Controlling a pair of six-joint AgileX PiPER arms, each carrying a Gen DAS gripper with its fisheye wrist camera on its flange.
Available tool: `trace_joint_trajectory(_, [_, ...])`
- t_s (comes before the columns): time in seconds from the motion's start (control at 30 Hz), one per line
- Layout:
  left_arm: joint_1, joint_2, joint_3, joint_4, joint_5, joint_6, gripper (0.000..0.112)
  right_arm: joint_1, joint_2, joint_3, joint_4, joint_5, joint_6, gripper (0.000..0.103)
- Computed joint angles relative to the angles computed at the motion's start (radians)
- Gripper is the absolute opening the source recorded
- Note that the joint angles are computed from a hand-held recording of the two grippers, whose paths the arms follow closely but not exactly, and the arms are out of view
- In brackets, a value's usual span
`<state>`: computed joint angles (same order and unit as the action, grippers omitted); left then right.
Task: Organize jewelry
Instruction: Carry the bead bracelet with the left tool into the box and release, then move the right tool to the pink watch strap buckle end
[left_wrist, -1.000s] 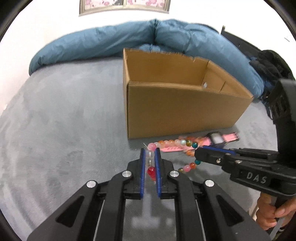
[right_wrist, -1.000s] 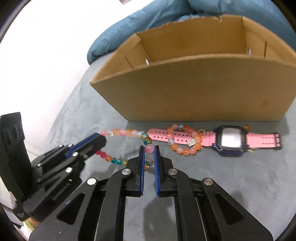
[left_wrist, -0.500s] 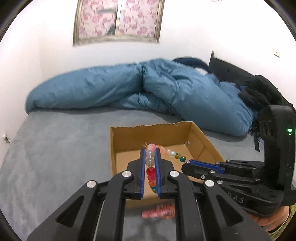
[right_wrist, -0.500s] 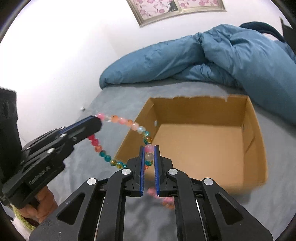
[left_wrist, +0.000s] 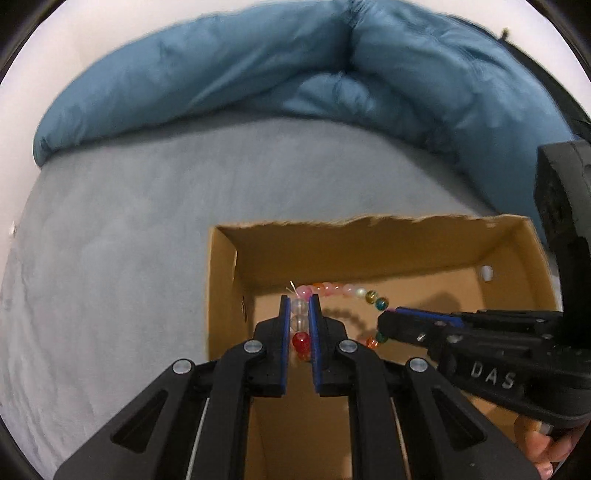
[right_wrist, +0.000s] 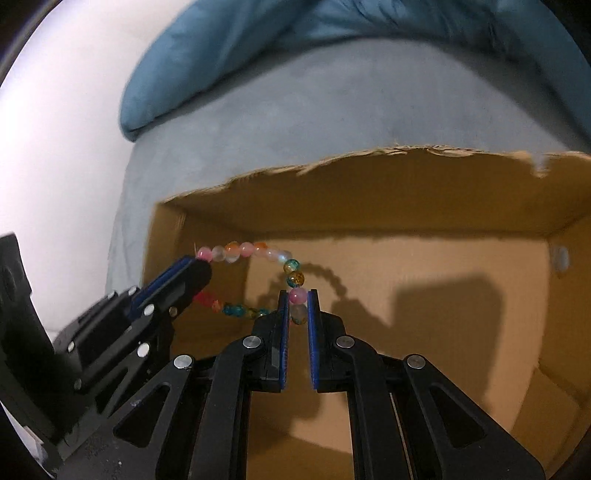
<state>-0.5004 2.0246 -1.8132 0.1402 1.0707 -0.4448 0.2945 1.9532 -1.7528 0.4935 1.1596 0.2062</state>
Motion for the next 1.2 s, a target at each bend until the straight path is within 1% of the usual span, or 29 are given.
trace_joint_trajectory(0.07, [-0.012,0.032,-0.028,0.046,0.019,-0.011,0.009,0.004,0.041,-0.030,-0.001,0.009,0.007,0.008])
trace_joint_trajectory(0.17, [-0.033,0.080,-0.106,0.090,0.075,-0.005,0.010,0.015,0.080,-0.067,-0.008,0.021,0.027,0.008])
trace_joint_trajectory(0.27, [-0.046,0.073,-0.107,0.103,0.091,-0.014,0.010,0.028,0.094,-0.078,-0.030,0.019,0.046,0.011])
trace_joint_trajectory(0.3, [-0.052,0.075,-0.111,0.115,0.098,-0.017,0.010,0.030,0.088,-0.064,-0.030,0.009,0.048,0.012])
trace_joint_trajectory(0.37, [-0.066,0.073,-0.113,0.142,0.110,-0.022,0.018,0.033,0.078,-0.042,-0.039,-0.006,0.052,0.017])
trace_joint_trajectory(0.4, [-0.075,0.069,-0.107,0.163,0.112,-0.033,0.019,0.032,0.070,-0.028,-0.044,-0.012,0.053,0.025])
trace_joint_trajectory(0.43, [-0.084,0.058,-0.095,0.181,0.110,-0.043,0.022,0.029,0.066,-0.023,-0.053,-0.010,0.057,0.029])
trace_joint_trajectory(0.53, [-0.094,0.018,-0.062,0.198,0.088,-0.054,0.027,0.033,0.018,0.017,-0.084,-0.025,0.059,0.030])
trace_joint_trajectory(0.6, [-0.112,-0.040,-0.014,0.227,0.069,-0.079,0.031,0.045,-0.044,0.056,-0.106,-0.038,0.064,0.031])
trace_joint_trajectory(0.63, [-0.124,-0.084,0.021,0.245,0.055,-0.096,0.034,0.047,-0.086,0.090,-0.108,-0.053,0.056,0.031])
trace_joint_trajectory(0.73, [-0.164,-0.228,0.137,0.296,0.021,-0.140,0.038,0.060,-0.277,0.221,-0.114,-0.086,0.026,0.033])
trace_joint_trajectory(0.77, [-0.183,-0.280,0.178,0.319,0.015,-0.158,0.039,0.069,-0.369,0.275,-0.125,-0.096,0.010,0.033])
trace_joint_trajectory(0.83, [-0.237,-0.411,0.287,0.384,0.002,-0.218,0.041,0.081,-0.481,0.322,-0.151,-0.097,-0.003,0.036])
trace_joint_trajectory(0.87, [-0.263,-0.467,0.333,0.410,0.004,-0.245,0.041,0.089,-0.580,0.376,-0.163,-0.090,-0.005,0.036])
trace_joint_trajectory(0.93, [-0.324,-0.598,0.438,0.451,0.013,-0.317,0.042,0.080,-0.698,0.444,-0.157,-0.081,-0.016,0.037])
trace_joint_trajectory(0.97, [-0.352,-0.652,0.484,0.465,0.020,-0.351,0.042,0.065,-0.778,0.495,-0.150,-0.066,-0.026,0.037])
trace_joint_trajectory(1.0, [-0.389,-0.714,0.541,0.484,0.031,-0.398,0.042,0.043,-0.870,0.542,-0.147,-0.033,-0.035,0.037])
trace_joint_trajectory(1.07, [-0.462,-0.802,0.633,0.518,0.060,-0.490,0.042,0.049,-0.975,0.612,-0.169,-0.026,-0.003,0.037])
trace_joint_trajectory(1.13, [-0.541,-0.878,0.726,0.547,0.081,-0.588,0.042,0.006,-1.098,0.705,-0.162,0.003,-0.001,0.037])
trace_joint_trajectory(1.17, [-0.608,-0.922,0.788,0.574,0.093,-0.674,0.042,0.004,-1.169,0.768,-0.182,0.007,0.035,0.037])
trace_joint_trajectory(1.2, [-0.658,-0.946,0.825,0.593,0.108,-0.735,0.042,0.010,-1.202,0.809,-0.199,0.001,0.062,0.038])
